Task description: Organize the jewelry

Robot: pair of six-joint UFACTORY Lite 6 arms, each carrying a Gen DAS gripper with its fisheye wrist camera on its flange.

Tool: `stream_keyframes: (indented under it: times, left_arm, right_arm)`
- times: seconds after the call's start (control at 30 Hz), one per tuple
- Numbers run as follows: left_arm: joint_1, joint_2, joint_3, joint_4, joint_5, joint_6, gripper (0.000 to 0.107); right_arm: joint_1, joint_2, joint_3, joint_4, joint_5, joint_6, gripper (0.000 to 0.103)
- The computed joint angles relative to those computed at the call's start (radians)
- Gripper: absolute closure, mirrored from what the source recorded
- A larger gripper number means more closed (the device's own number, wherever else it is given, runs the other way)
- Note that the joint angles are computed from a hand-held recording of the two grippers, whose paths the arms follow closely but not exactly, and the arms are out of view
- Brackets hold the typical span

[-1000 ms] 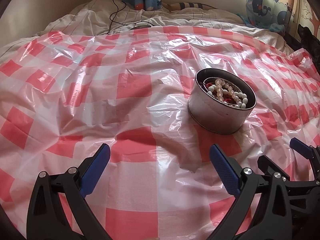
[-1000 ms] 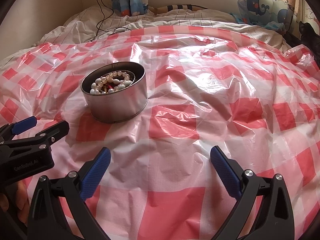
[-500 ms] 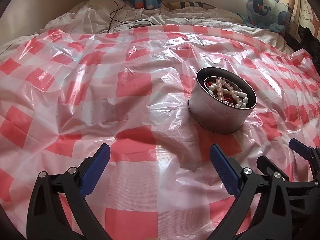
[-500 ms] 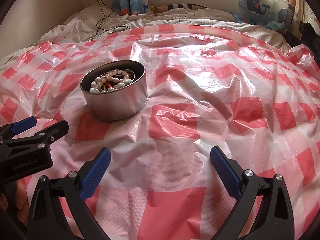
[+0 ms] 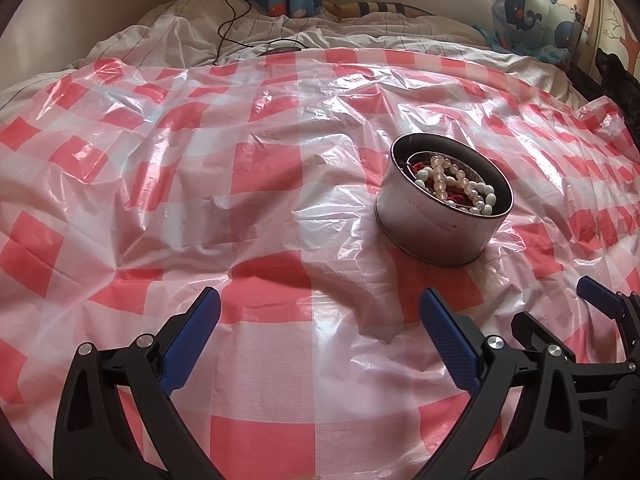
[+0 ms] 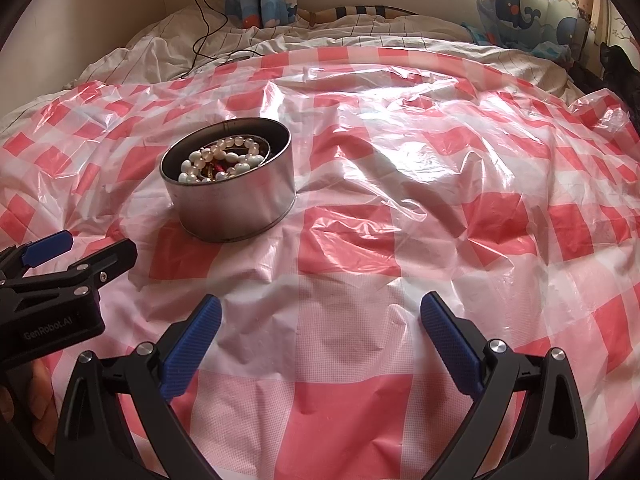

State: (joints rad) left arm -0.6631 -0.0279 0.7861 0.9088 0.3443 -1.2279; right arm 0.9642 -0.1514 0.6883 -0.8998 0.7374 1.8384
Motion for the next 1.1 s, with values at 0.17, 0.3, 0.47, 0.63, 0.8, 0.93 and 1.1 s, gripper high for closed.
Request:
stream_keyframes:
  times: [0.17, 0.3, 0.47, 0.63, 0.8, 0.93, 1.1]
  left_arm:
    - [0.002, -0.001, 0.000, -0.007, -0.003, 0.007, 0.011]
    - [0.003, -0.001, 0.002, -0.008, -0.002, 0.012, 0.011]
    - [0.001, 0.001, 0.005, -0.012, 0.001, 0.013, 0.011]
    - [0.006, 0.004, 0.014, -0.047, 0.008, 0.055, 0.012]
    - [0.001, 0.007, 0.020, -0.047, 0.018, 0.053, 0.011]
    - [-0.003, 0.008, 0.020, -0.044, 0.022, 0.045, 0.011]
    - [-0.002, 0.009, 0.021, -0.035, 0.026, 0.043, 0.012]
  right_arm:
    - [0.001, -0.001, -0.004, -0.001, -0.001, 0.003, 0.007]
    - [0.002, 0.001, -0.007, -0.003, -0.004, 0.007, 0.007]
    - [-0.002, 0.002, -0.002, 0.000, -0.004, 0.000, 0.007]
    - [0.000, 0.005, -0.009, -0.005, -0.009, 0.009, 0.007]
    - [0.002, 0.010, -0.013, -0.007, -0.014, 0.016, 0.007]
    - [0.000, 0.010, -0.011, -0.005, -0.014, 0.012, 0.007]
    - [-0.004, 0.013, -0.012, -0.004, -0.018, 0.008, 0.007]
